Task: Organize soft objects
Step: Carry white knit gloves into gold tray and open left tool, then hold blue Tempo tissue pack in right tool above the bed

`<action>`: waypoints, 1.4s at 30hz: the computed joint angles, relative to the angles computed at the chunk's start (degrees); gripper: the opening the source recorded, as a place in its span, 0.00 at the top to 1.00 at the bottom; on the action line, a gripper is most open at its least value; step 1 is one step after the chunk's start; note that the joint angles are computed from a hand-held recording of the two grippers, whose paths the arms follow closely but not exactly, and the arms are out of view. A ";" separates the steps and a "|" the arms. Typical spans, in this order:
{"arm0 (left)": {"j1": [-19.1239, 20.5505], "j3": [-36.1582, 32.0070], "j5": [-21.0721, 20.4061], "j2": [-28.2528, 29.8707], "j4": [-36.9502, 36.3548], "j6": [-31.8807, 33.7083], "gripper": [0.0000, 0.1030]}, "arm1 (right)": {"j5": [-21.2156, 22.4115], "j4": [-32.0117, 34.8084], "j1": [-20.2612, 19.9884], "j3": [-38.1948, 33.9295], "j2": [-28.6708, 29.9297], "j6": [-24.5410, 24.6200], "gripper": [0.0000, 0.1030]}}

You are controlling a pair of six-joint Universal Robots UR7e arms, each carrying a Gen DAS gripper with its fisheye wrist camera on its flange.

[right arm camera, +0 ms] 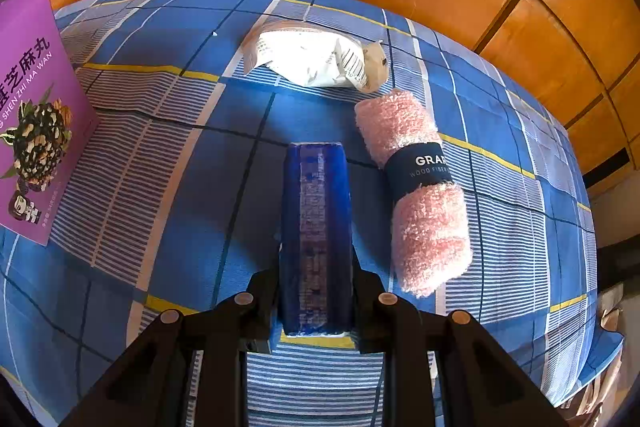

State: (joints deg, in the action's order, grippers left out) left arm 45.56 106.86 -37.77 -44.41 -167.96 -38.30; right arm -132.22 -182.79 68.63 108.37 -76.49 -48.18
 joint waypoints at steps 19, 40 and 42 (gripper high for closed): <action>-3.76 0.29 6.59 3.17 0.20 5.02 0.24 | 0.04 -0.60 0.02 0.09 0.09 -0.60 0.77; -10.42 3.86 7.17 4.37 1.70 5.67 0.16 | -0.47 -1.85 0.22 0.30 0.33 -1.15 0.77; -10.62 4.10 7.10 4.32 2.13 5.34 0.16 | -0.40 -1.83 0.20 0.26 0.33 -1.08 0.77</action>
State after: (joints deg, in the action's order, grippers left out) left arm 34.94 110.97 -30.67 -40.09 -165.83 -32.96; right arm -132.62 -184.62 68.83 108.63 -76.16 -49.26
